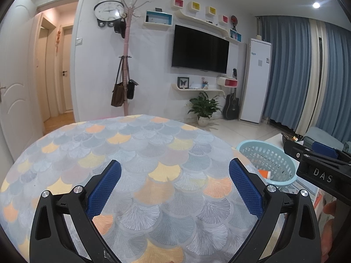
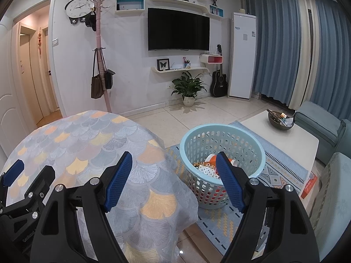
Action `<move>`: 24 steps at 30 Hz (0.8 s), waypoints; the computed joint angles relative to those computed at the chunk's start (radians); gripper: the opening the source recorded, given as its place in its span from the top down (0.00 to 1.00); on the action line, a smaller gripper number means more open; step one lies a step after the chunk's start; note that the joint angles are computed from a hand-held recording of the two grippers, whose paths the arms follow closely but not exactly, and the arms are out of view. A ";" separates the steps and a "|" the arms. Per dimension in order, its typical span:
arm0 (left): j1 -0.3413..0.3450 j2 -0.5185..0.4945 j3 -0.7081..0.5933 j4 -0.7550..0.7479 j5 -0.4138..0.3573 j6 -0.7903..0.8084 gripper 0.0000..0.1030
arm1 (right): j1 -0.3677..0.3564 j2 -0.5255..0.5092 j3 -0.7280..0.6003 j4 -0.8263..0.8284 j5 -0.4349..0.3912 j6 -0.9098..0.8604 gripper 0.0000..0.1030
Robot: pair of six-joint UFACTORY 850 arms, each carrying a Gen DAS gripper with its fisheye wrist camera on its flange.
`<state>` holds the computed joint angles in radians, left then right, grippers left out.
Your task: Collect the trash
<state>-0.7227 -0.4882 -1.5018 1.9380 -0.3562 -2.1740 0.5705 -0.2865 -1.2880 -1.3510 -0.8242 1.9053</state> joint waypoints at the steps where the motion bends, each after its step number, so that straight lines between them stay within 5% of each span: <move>1: 0.000 -0.001 -0.002 -0.007 0.000 0.008 0.07 | 0.000 0.000 0.000 -0.001 0.000 0.000 0.28; 24: -0.008 -0.004 -0.016 -0.100 -0.005 0.074 0.07 | -0.001 0.005 0.000 0.003 0.002 -0.008 0.27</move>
<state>-0.7311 -0.4919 -1.5173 1.8375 -0.3612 -2.0999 0.5690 -0.2818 -1.2877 -1.3477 -0.8222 1.8976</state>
